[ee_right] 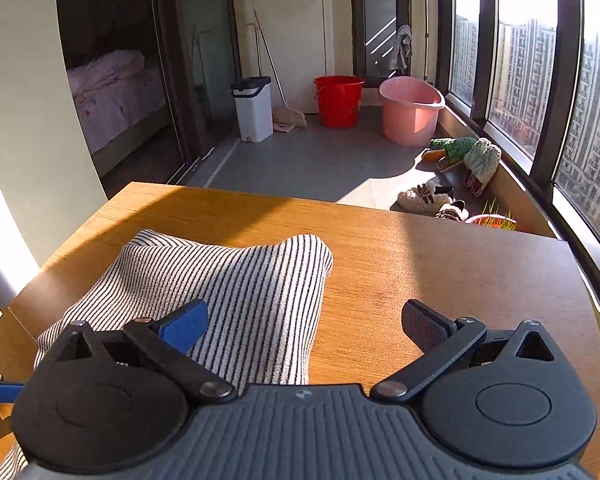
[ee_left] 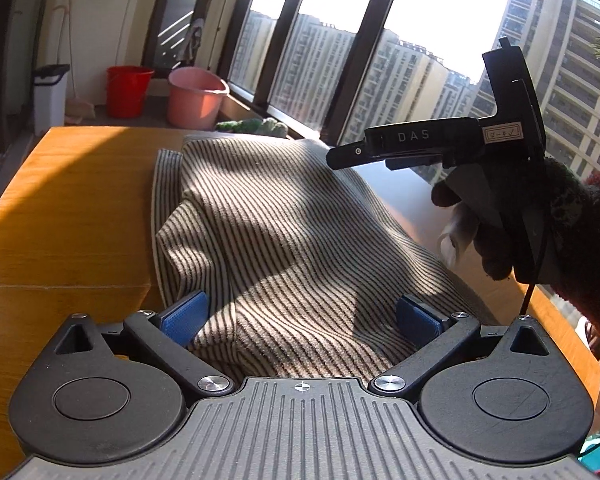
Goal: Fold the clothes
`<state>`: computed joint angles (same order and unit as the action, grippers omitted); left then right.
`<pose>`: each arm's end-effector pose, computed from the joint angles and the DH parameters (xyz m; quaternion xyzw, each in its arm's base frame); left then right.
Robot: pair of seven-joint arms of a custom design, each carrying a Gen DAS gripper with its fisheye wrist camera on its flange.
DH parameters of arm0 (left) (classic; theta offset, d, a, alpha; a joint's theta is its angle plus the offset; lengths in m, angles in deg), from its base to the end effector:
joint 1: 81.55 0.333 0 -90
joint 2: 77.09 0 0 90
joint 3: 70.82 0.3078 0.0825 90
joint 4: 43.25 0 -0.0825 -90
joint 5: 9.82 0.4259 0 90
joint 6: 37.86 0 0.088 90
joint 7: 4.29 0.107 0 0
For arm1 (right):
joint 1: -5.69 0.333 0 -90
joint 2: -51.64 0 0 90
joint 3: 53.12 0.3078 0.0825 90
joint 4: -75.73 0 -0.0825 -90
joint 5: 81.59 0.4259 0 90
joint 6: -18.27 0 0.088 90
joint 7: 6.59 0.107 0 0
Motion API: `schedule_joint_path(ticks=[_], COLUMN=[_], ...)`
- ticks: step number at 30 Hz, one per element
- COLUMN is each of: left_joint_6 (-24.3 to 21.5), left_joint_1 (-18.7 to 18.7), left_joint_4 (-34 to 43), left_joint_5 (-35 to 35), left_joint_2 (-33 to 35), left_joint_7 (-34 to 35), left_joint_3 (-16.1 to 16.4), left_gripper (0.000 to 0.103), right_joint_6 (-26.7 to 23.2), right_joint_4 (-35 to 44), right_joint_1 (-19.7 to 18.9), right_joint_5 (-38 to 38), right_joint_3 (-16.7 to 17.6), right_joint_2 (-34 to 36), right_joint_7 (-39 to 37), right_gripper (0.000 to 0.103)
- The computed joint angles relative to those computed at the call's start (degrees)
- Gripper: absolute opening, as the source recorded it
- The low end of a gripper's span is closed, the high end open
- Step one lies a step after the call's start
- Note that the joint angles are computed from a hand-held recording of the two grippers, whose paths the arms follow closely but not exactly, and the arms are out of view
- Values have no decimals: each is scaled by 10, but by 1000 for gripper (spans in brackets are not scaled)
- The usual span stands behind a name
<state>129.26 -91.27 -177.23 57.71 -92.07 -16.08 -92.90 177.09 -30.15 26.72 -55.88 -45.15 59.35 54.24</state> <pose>0.4219 -0.3365 0.4619 -0.6570 0.5814 -0.4224 0.2279 0.6080 0.3106 0.5158 -0.8186 0.4045 -0.1504 0.3790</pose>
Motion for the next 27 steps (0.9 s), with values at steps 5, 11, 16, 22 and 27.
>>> schedule_joint_path(ticks=[5, 11, 16, 22, 27], left_joint_6=[21, 40, 53, 58, 57], left_joint_1=[13, 25, 30, 25, 19], left_joint_4=[-9, -12, -13, -15, -17], left_joint_5=[36, 75, 111, 133, 138], left_joint_2=[-12, -18, -20, -23, -24], left_joint_7=[-54, -104, -149, -175, -181], left_joint_3=[-5, -8, -5, 3, 8], left_gripper=[103, 103, 103, 103, 103], right_joint_6=[-38, -60, -89, -20, -56], right_joint_4=[20, 9, -12, -194, -317], right_joint_1=[-14, -17, -28, 13, 75], right_joint_5=[44, 61, 118, 279, 285], right_joint_3=[9, 6, 5, -22, -70], right_joint_2=[29, 15, -21, -214, -365], right_joint_7=[7, -24, -61, -385, -491], right_gripper=[103, 103, 103, 103, 100])
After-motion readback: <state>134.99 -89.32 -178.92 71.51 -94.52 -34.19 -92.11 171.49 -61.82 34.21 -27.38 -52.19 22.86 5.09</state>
